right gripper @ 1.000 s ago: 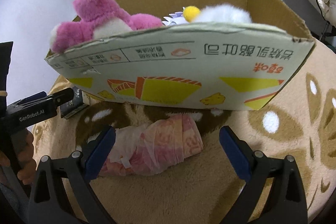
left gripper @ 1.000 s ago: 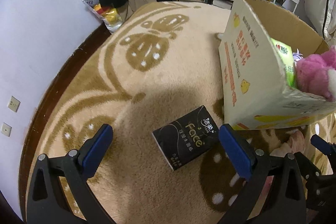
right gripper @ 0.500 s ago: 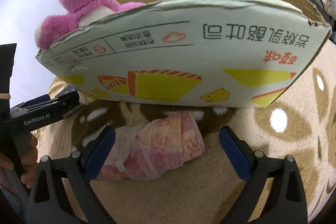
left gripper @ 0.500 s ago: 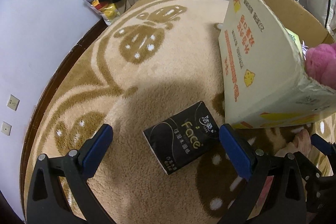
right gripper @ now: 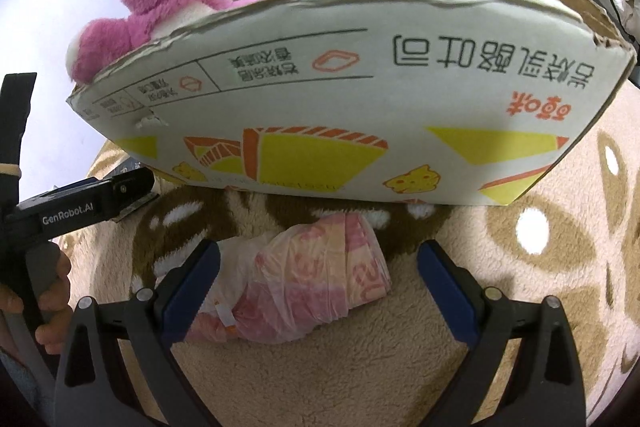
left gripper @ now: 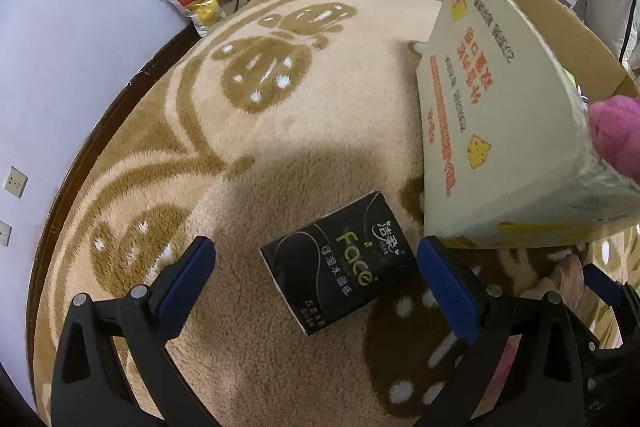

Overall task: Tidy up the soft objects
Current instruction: 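Lower the left tool to the black tissue pack while the right tool lowers to the pink wrapped item, then close the left tool on the black tissue pack while the right tool grasps the pink wrapped item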

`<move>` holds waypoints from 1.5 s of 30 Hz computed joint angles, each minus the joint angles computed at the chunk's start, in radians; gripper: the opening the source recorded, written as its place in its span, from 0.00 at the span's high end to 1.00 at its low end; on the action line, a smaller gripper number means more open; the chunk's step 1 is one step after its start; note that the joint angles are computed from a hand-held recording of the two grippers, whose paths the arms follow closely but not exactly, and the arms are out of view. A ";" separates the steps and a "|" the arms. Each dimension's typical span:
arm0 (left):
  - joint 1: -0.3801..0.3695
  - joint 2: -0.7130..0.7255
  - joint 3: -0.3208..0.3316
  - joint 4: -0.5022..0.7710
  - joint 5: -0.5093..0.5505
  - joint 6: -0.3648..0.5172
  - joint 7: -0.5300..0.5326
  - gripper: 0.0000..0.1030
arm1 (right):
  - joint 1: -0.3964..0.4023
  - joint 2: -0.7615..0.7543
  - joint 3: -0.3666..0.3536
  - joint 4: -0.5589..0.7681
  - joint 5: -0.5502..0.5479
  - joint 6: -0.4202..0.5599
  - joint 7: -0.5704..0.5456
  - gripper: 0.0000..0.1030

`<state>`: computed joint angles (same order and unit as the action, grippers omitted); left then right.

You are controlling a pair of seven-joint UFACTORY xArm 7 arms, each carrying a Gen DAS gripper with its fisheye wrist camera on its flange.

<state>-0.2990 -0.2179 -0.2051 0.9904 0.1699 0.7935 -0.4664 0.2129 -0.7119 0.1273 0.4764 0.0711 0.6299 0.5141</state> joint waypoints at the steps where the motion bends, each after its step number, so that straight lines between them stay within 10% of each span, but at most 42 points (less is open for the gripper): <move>1: -0.001 0.001 0.002 0.000 -0.006 0.000 0.002 0.03 | -0.002 0.006 0.003 0.008 -0.003 0.012 0.003 0.00; 13: -0.016 -0.008 0.009 -0.014 -0.068 -0.019 0.053 0.26 | 0.008 0.033 0.036 0.089 0.011 0.126 0.117 0.00; 27: -0.012 -0.023 0.001 -0.022 -0.049 -0.010 0.045 0.26 | 0.000 0.236 0.114 0.182 -0.079 0.065 0.322 0.01; 36: -0.018 -0.024 -0.001 -0.024 -0.052 0.014 0.060 0.30 | 0.034 0.265 0.134 0.186 -0.218 0.061 0.418 0.26; 45: -0.033 -0.062 0.005 -0.061 -0.090 -0.015 0.104 0.71 | 0.053 0.235 0.107 0.177 -0.186 0.048 0.371 0.59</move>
